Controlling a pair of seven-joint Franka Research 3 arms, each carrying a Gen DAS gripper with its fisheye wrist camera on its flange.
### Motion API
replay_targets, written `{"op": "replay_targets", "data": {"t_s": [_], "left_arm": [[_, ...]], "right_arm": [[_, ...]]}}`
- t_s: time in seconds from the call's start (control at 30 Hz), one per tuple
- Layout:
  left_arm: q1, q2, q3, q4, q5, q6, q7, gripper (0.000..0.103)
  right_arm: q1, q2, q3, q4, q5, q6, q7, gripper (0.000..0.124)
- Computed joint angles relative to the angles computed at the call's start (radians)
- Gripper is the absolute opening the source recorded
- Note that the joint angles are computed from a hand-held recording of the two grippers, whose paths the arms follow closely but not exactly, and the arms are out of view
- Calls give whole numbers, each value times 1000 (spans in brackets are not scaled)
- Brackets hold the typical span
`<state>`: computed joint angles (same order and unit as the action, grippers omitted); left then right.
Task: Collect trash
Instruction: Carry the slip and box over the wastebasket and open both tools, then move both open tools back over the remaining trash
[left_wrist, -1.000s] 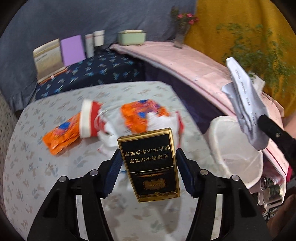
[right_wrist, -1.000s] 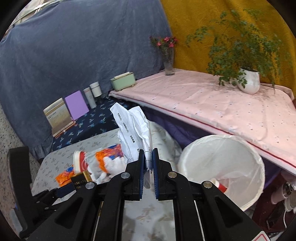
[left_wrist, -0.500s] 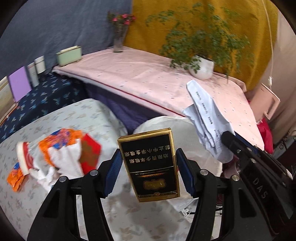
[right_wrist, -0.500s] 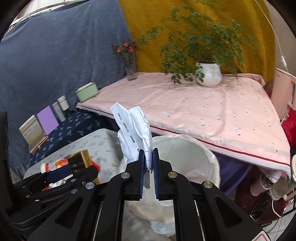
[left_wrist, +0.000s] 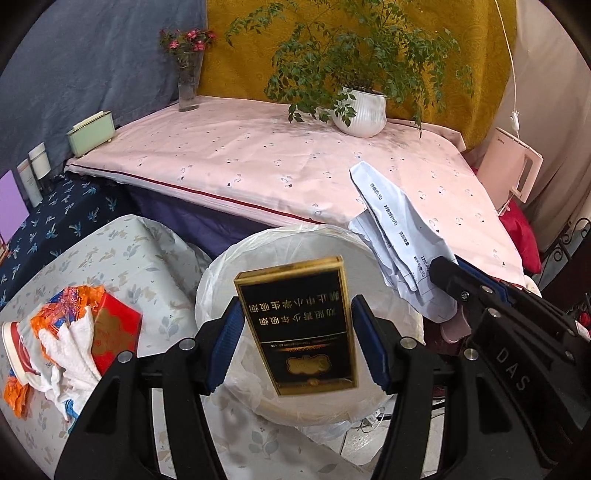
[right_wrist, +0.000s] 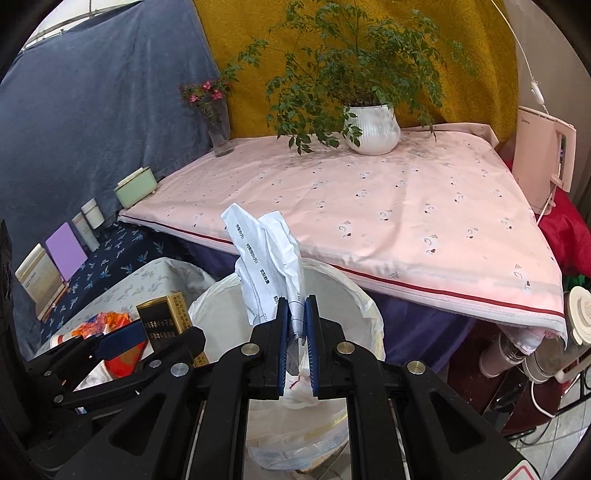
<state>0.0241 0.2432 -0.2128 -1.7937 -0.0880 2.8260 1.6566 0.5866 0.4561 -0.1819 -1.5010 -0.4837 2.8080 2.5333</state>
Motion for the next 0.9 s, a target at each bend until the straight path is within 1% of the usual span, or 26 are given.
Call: {"op": "replay_targets", "data": {"t_s": [0.03, 0.1, 0.13, 0.17, 0.27, 0.4, 0.53, 0.6, 0.9], "left_arm": [[-6, 1, 7, 0, 15, 3, -12, 58], [-31, 3, 38, 1, 76, 9, -72, 67], [-33, 4, 44, 1, 92, 10, -91, 69], [-25, 6, 38, 5, 89, 6, -88, 72], [-6, 5, 25, 4, 68, 1, -79, 73], [-4, -2, 35, -6, 88, 7, -100, 76], [2, -12, 44, -22, 100, 16, -124, 78], [4, -15, 47, -26, 104, 20, -136, 81], [28, -30, 54, -45, 98, 20, -155, 82]], "right_arm": [[-1, 4, 1, 5, 2, -3, -2, 11], [0, 13, -2, 15, 4, -9, 0, 11], [-3, 17, 0, 19, 9, -11, -3, 12], [-8, 19, 6, 21, 17, -8, -10, 12], [-5, 25, 4, 29, 24, -9, -18, 12], [-2, 41, 6, 52, 37, -16, -31, 13], [6, 53, 2, 71, 43, -23, -43, 17], [9, 61, 4, 82, 46, -27, -52, 19], [30, 71, 3, 106, 48, -44, -63, 22]]}}
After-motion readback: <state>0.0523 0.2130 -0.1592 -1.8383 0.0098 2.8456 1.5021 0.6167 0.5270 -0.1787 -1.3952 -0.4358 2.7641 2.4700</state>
